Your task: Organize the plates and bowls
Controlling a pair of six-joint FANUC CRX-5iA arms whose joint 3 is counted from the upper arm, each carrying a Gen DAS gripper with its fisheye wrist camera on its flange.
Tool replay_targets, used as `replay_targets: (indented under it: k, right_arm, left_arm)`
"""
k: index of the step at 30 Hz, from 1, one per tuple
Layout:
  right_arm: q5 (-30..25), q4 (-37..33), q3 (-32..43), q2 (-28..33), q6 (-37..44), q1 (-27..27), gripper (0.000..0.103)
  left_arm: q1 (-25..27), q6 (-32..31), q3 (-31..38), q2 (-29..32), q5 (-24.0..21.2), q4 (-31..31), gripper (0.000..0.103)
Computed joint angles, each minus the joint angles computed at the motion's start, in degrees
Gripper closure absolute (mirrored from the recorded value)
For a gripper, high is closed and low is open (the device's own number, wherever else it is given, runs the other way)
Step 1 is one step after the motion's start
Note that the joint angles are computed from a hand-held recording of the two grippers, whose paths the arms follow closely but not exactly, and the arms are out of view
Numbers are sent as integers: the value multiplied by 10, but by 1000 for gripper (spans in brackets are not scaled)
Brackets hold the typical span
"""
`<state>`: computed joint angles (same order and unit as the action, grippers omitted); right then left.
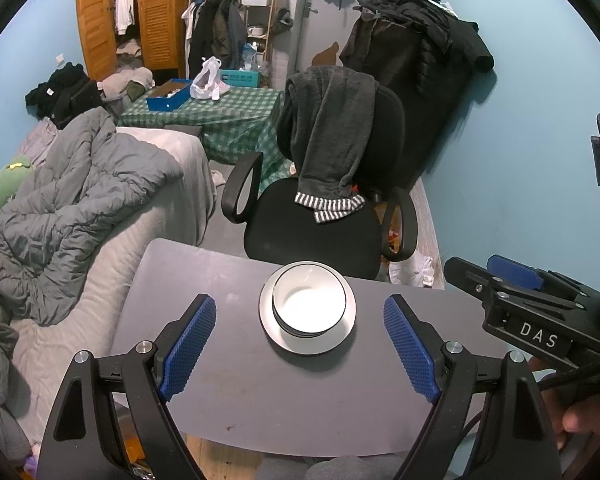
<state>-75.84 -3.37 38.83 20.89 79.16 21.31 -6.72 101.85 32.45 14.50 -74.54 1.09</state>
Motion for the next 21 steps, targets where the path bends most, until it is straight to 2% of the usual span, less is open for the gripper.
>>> replay_targets:
  k: [14,17,21]
  right_arm:
    - [1,-1,-5,-4,-2,2,37]
    - [3,0,-15,-12,-9,10,37]
    - [2,1,-17,-13,-13,14,37]
  left_arm:
    - [0,2,0,1,-1,1,16]
    - [3,0,-22,-14,17,4,16]
    - [5,1,-25,-15,13,-3,16]
